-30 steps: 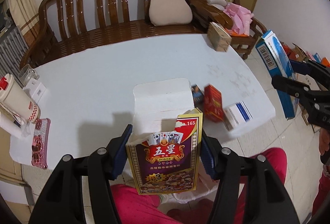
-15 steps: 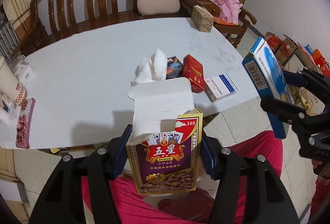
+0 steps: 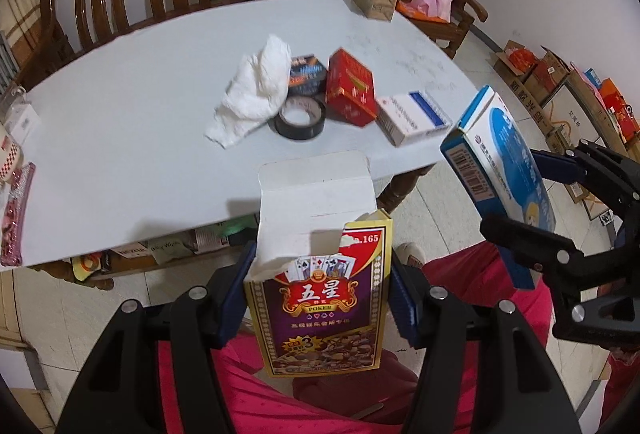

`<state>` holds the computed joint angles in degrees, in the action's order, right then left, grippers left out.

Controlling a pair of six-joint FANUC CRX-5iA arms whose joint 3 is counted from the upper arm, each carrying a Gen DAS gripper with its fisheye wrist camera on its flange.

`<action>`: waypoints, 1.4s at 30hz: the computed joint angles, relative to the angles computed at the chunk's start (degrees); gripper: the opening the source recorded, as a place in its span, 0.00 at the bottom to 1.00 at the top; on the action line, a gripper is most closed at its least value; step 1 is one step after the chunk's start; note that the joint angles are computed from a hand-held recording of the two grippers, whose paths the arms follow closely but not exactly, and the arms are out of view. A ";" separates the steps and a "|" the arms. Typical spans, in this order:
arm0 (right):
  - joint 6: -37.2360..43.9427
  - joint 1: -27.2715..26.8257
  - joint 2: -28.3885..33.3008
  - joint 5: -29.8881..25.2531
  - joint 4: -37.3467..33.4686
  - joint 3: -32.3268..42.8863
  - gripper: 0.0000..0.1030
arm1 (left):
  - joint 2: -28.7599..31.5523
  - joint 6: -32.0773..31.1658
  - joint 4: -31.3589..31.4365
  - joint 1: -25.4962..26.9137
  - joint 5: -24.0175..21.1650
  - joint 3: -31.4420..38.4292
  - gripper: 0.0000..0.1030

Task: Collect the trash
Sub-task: 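Carry the card box with the left tool while the right tool carries the medicine box to the bag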

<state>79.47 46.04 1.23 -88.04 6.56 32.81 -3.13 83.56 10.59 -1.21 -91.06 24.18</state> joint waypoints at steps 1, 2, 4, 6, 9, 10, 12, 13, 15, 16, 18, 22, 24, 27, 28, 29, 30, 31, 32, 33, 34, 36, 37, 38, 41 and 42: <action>-0.24 -0.07 -0.28 0.07 -0.32 -0.71 0.59 | -0.08 -0.19 0.08 -0.07 0.16 -0.59 0.57; -0.48 -0.11 -0.49 0.15 -0.48 -1.40 0.59 | -0.28 -0.19 0.00 -0.18 0.41 -1.44 0.57; -0.90 0.02 -1.01 0.53 -0.16 -3.19 0.59 | -0.52 -0.35 -0.02 -0.23 0.56 -2.69 0.57; -1.10 -0.08 -1.44 0.78 -0.31 -4.50 0.59 | -0.83 -0.77 0.22 -0.26 0.74 -4.38 0.57; -1.71 -0.17 -1.66 1.00 -0.75 -5.88 0.59 | -1.42 -0.83 0.34 -0.38 1.28 -6.99 0.57; -1.74 -0.13 -1.76 1.15 -0.65 -6.50 0.59 | -1.60 -0.80 0.51 -0.32 1.48 -7.85 0.57; -1.76 0.26 -2.16 1.81 0.23 -8.25 0.59 | -1.90 -1.04 1.06 -0.22 1.87 -9.77 0.57; -1.77 0.39 -2.29 2.06 0.43 -8.94 0.59 | -2.04 -1.03 1.01 -0.33 2.19 -10.67 0.57; -1.84 0.08 -2.31 2.33 -0.32 -9.92 0.59 | -2.11 -0.85 0.69 -0.70 2.77 -12.10 0.57; -1.86 -0.14 -2.22 2.32 -0.89 -10.23 0.59 | -2.09 -0.78 0.84 -0.70 2.94 -12.83 0.57; -1.87 -0.31 -2.09 2.54 -1.24 -11.08 0.59 | -1.90 -0.48 1.58 -0.55 3.08 -14.32 0.57; -1.87 -0.45 -1.79 2.62 -2.03 -12.48 0.59 | -1.60 -0.03 2.23 -0.50 3.35 -16.52 0.57; -1.78 -0.55 -1.57 2.64 -2.45 -13.17 0.59 | -1.39 0.01 2.28 -0.54 3.43 -17.27 0.57; -1.65 -0.61 -1.29 2.95 -2.54 -14.53 0.59 | -0.99 0.24 2.15 -0.67 3.70 -18.44 0.57; -1.68 -0.65 -1.16 3.04 -2.55 -14.88 0.59 | -0.80 0.35 2.07 -0.77 3.72 -18.71 0.57; -1.67 -0.78 -1.00 3.09 -2.74 -15.22 0.59 | -0.58 0.44 2.03 -0.91 3.77 -19.08 0.57; -1.66 -1.08 -0.73 3.16 -3.18 -15.68 0.59 | -0.29 0.42 2.01 -1.02 3.76 -19.35 0.57; -1.65 -1.21 -0.53 3.10 -3.37 -15.84 0.59 | -0.09 0.43 1.90 -1.13 3.78 -19.68 0.57; -1.56 -1.40 -0.24 3.02 -3.65 -16.00 0.59 | 0.28 0.58 1.71 -1.38 3.73 -19.87 0.57; -1.54 -1.68 0.11 3.01 -3.97 -16.42 0.59 | 0.66 0.63 1.78 -1.49 3.70 -20.12 0.57; -1.56 -1.80 0.33 3.08 -4.07 -16.73 0.59 | 1.02 0.71 1.89 -1.57 3.66 -20.32 0.57; -1.44 -2.12 1.20 3.11 -4.34 -16.90 0.59 | 1.79 0.77 1.89 -1.72 3.90 -20.91 0.57; -1.43 -2.33 1.61 3.13 -4.57 -17.07 0.59 | 2.08 0.79 1.73 -1.77 4.05 -21.12 0.57; -1.44 -2.54 2.00 3.16 -4.80 -17.25 0.59 | 2.57 0.99 1.48 -1.86 4.17 -21.24 0.57; -1.66 -2.91 2.99 3.38 -5.14 -17.69 0.59 | 3.92 1.21 2.03 -1.66 4.71 -21.91 0.57; -1.75 -3.13 3.36 3.56 -5.26 -17.95 0.59 | 4.39 1.43 2.17 -1.71 4.65 -21.85 0.57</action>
